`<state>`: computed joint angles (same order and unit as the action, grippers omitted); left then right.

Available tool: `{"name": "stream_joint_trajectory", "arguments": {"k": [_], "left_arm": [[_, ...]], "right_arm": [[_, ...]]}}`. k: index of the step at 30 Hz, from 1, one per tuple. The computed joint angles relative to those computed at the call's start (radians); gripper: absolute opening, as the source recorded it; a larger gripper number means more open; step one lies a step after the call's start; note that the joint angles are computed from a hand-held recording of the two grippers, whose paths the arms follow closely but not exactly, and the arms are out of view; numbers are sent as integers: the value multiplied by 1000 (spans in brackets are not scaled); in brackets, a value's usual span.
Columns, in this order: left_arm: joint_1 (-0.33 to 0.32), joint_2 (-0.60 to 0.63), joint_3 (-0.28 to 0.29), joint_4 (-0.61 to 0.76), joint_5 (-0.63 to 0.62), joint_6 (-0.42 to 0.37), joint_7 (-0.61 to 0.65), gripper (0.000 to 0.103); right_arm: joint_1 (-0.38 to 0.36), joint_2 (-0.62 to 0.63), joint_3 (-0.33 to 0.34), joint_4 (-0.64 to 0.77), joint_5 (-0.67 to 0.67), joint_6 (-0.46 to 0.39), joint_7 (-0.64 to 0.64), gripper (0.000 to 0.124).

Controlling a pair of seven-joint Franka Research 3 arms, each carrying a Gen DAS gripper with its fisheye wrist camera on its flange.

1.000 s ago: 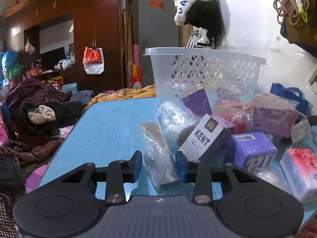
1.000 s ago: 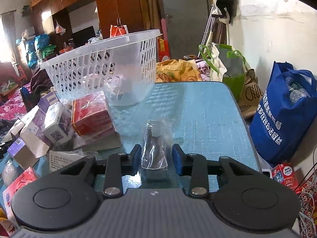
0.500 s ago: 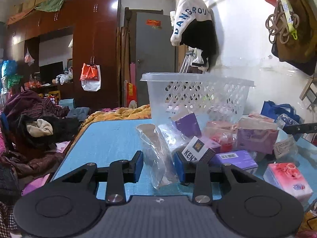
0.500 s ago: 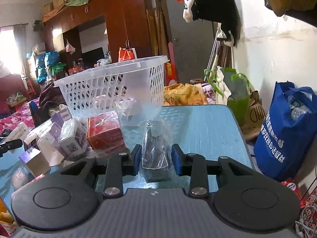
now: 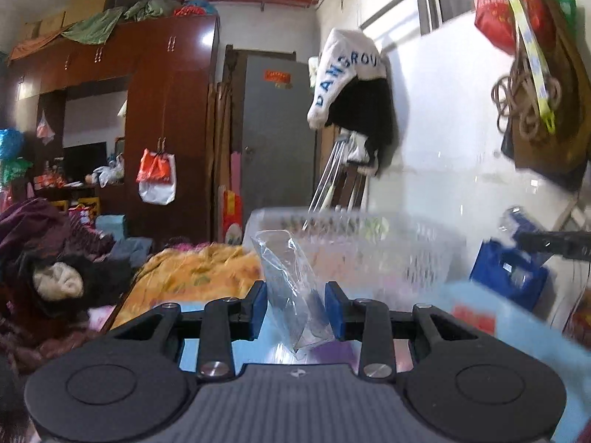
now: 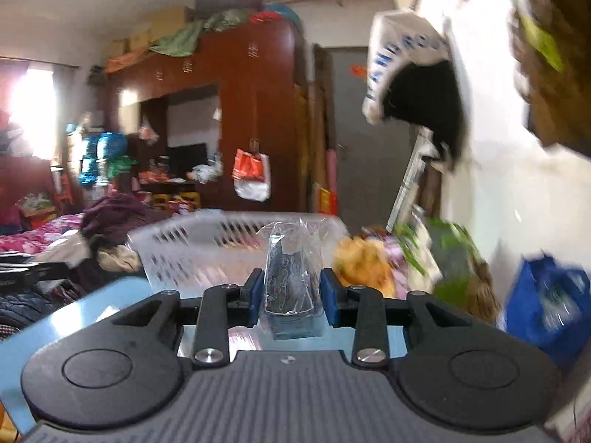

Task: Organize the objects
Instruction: 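Lower both held bags into the white basket and open both tools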

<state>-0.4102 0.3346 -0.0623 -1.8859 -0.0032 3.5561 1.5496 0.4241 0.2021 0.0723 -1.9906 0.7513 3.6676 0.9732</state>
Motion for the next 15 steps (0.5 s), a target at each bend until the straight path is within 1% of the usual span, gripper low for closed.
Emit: {"name": "stream_joint_trajectory", "arguments": {"k": [1, 2, 3, 4, 5, 6, 7, 8, 9, 10, 11, 12, 13, 14, 15], "left_arm": [[13, 20, -17, 54, 6, -31, 4, 39], [56, 45, -68, 108, 15, -54, 6, 39], [127, 72, -155, 166, 27, -93, 14, 39], [204, 98, -242, 216, 84, -138, -19, 39], [281, 136, -329, 278, 182, -190, -96, 39], [344, 177, -412, 335, 261, -235, -152, 39], [373, 217, -459, 389, 328, -264, -200, 39], [367, 244, -472, 432, 325, -282, -186, 39], [338, 271, -450, 494, 356, -317, -219, 39], [289, 288, -406, 539, 316, -341, -196, 39], [259, 315, -385, 591, 313, -369, -190, 39], [209, 342, -334, 654, 305, -406, -195, 39], [169, 369, -297, 712, 297, -439, -198, 39], [148, 396, -280, 761, 291, -468, -187, 39], [124, 425, -259, 814, 283, -498, -181, 39]], "right_arm": [[14, 15, -34, 39, -55, -43, 47, 36], [63, 36, -102, 91, -70, -96, 75, 36], [137, 65, -190, 157, -20, -149, 47, 36], [215, 106, -277, 244, 99, -202, -49, 36], [288, 154, -364, 332, 234, -246, -166, 36], [349, 203, -452, 398, 300, -276, -213, 36], [400, 251, -539, 444, 298, -305, -190, 36], [447, 285, -626, 461, 227, -346, -96, 36], [483, 331, -714, 484, 112, -388, 60, 36], [523, 378, -801, 515, 67, -442, 154, 36], [552, 431, -878, 563, 93, -505, 177, 36], [563, 477, -921, 610, 176, -545, 131, 36], [563, 493, -928, 628, 238, -560, 71, 36], [573, 521, -958, 641, 245, -577, 81, 36], [602, 554, -1015, 647, 273, -601, 84, 36]]}}
